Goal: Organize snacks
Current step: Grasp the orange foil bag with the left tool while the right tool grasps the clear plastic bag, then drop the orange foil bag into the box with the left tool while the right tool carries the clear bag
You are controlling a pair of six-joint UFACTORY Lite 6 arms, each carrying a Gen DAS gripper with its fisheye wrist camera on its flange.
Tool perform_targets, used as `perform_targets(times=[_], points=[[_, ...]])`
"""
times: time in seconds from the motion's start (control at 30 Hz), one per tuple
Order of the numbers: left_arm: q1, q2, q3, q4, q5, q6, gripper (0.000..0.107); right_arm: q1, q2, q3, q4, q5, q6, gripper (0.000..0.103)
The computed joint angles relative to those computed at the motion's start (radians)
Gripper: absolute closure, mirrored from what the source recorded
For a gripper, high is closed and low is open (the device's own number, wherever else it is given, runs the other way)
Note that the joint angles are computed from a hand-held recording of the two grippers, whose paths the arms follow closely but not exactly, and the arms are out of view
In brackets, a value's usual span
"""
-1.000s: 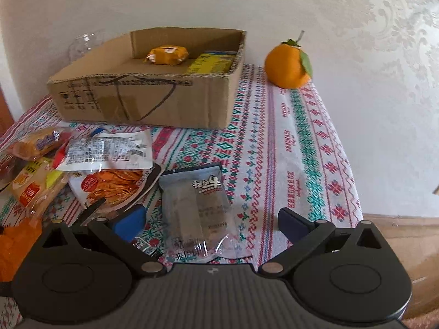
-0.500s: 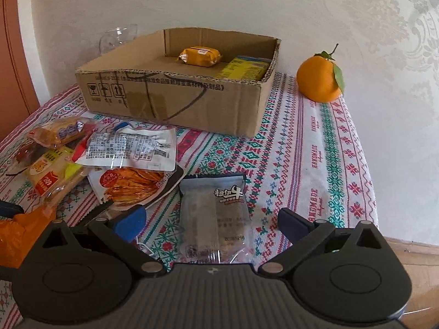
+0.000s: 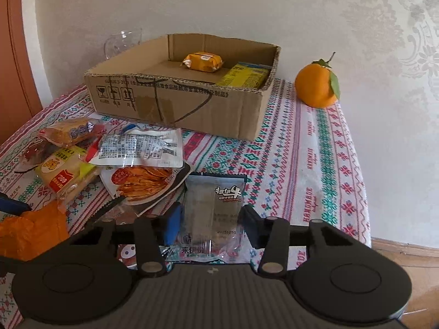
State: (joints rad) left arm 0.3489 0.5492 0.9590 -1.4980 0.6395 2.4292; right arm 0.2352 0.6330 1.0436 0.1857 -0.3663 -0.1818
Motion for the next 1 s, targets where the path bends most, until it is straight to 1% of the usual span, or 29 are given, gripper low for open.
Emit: perform_targets(times=[0.2, 0.33, 0.43, 0.53, 0.6, 0.63, 0.7, 0.83, 0.9, 0.97, 1.0], points=[[0.015, -0.027, -0.004, 0.069, 0.003, -0.058, 0.046, 0.0, -0.062, -0.06, -0.014, 0.0, 0.023, 0.052], [0.023, -0.058, -0.014, 0.102, 0.009, -0.083, 0.046, -0.003, -0.105, -0.095, -0.056, 0.008, 0.066, 0.053], [0.029, -0.068, -0.012, 0.112, 0.011, -0.09, 0.046, 0.008, -0.111, -0.105, -0.003, 0.008, 0.005, 0.053], [0.032, -0.067, -0.012, 0.11, 0.008, -0.09, 0.046, 0.009, -0.093, -0.107, -0.003, -0.002, 0.009, 0.05], [0.033, -0.069, -0.014, 0.112, 0.008, -0.093, 0.046, 0.009, -0.088, -0.113, -0.008, -0.013, 0.019, 0.045], [0.034, -0.07, -0.015, 0.113, 0.01, -0.092, 0.046, 0.008, -0.086, -0.114, -0.016, -0.017, 0.026, 0.045], [0.033, -0.075, -0.018, 0.115, 0.011, -0.094, 0.046, 0.011, -0.078, -0.112, 0.007, -0.028, 0.004, 0.042], [0.033, -0.074, -0.006, 0.154, 0.018, -0.144, 0.046, 0.009, -0.06, -0.098, 0.014, -0.034, -0.002, 0.042], [0.034, -0.08, -0.005, 0.17, 0.021, -0.165, 0.046, 0.01, -0.06, -0.093, 0.016, -0.022, 0.0, 0.044], [0.036, -0.09, -0.008, 0.184, 0.023, -0.178, 0.046, 0.011, -0.066, -0.089, 0.026, -0.007, -0.002, 0.051], [0.036, -0.093, -0.005, 0.193, 0.023, -0.189, 0.046, 0.015, -0.067, -0.088, 0.056, -0.002, -0.028, 0.051]])
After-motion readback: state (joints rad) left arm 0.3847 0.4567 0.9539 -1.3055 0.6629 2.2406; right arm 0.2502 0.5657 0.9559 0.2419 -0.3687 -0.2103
